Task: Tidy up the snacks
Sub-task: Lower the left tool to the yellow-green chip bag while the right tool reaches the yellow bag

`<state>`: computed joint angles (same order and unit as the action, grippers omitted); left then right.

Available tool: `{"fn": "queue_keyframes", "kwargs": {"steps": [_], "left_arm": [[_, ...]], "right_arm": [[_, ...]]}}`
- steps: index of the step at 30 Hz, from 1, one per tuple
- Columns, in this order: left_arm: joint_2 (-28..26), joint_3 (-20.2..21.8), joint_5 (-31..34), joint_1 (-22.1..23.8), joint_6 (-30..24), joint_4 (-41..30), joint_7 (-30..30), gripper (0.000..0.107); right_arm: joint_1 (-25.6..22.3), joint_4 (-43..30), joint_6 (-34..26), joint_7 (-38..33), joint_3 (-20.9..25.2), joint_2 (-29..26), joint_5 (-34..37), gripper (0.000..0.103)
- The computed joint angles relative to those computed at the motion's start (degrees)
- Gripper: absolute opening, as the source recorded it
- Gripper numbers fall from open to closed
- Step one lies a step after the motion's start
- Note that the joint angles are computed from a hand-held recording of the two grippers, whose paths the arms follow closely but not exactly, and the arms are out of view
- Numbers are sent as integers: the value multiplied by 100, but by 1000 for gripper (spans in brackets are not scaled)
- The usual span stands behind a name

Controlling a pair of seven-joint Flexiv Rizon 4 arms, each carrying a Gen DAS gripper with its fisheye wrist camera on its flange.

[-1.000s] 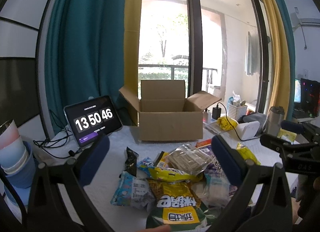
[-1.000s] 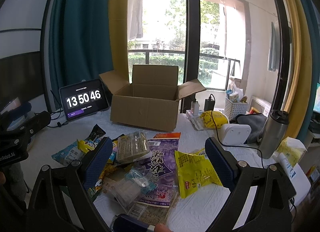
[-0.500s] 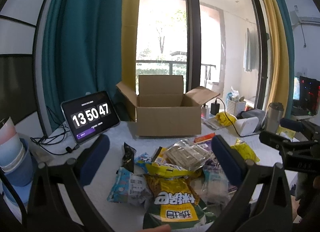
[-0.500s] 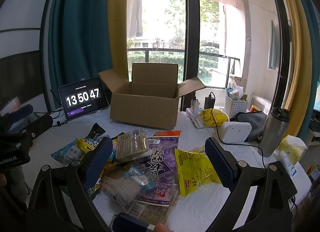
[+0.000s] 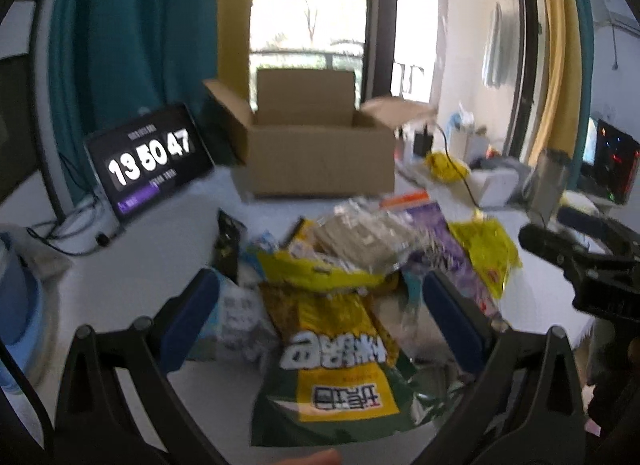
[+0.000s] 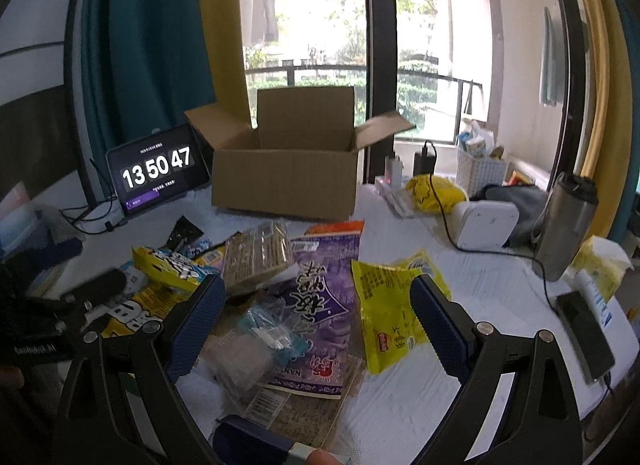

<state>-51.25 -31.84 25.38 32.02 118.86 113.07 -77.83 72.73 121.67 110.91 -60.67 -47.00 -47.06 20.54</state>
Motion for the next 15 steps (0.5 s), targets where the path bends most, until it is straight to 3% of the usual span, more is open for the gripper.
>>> {"fn": "queue_keyframes", "kwargs": {"steps": [5,11,15], "left_arm": [[-85,42,-374,-278,-871,-194,385,103],[44,869,-1357,-1252,-1492,-467,766,103],[87,1337,-1863,-1752,-1587,-604,958,101]], "right_arm": [[-399,-115,-59,33,354,25,-130,96],[-898,-208,-234,257,624,-20,-242,96],[-1353,-312,-316,401,831,-108,-431,96]]}}
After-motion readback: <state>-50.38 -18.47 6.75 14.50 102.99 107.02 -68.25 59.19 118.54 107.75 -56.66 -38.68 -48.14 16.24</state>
